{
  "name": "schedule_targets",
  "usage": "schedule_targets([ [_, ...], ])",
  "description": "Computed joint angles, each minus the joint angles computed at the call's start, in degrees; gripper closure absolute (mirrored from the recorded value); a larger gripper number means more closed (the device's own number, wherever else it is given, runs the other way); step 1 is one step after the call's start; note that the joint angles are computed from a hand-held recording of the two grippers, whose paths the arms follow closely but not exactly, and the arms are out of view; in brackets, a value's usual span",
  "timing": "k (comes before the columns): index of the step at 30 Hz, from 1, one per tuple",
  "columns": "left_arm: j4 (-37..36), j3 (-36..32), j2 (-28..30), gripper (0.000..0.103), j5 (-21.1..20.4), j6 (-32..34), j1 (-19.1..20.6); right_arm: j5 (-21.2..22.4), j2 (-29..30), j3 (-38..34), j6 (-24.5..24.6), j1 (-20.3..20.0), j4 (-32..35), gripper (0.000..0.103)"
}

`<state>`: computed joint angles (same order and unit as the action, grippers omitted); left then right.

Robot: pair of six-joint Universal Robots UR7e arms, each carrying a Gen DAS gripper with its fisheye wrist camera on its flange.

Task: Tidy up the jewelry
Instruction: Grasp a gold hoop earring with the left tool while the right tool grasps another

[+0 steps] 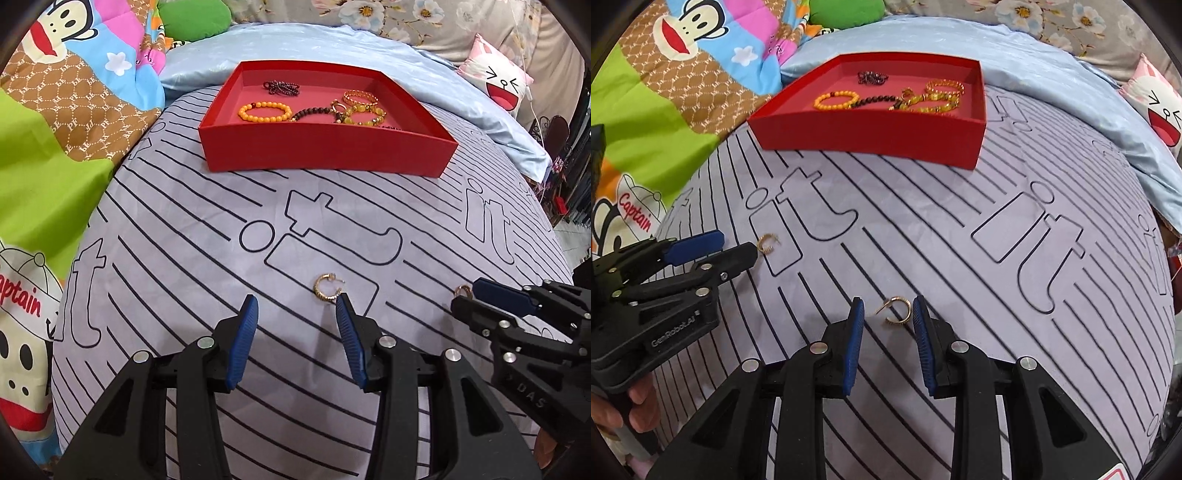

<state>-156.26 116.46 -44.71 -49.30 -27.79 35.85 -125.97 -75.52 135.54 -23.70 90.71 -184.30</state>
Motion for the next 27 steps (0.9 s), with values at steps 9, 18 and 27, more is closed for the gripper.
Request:
schedule_targets([
  [9, -0.1, 0.0, 0.2, 0.061, -0.5, -0.4, 0.4, -0.5, 0.9, 0.0, -0.9, -0.5, -2.2, 0.083],
  [18, -0.6, -1.5, 1.7, 0.062, -0.7, 1.1, 0.7, 0.1, 1.0, -0.4, -0.6, -0.6, -1.5, 0.083],
  [27, -1.5, -2.5, 2.8, 0.081, -1.0, 3.1, 1.0, 0.7, 1.0, -1.1, 0.0, -0.7, -0.1, 0.083],
])
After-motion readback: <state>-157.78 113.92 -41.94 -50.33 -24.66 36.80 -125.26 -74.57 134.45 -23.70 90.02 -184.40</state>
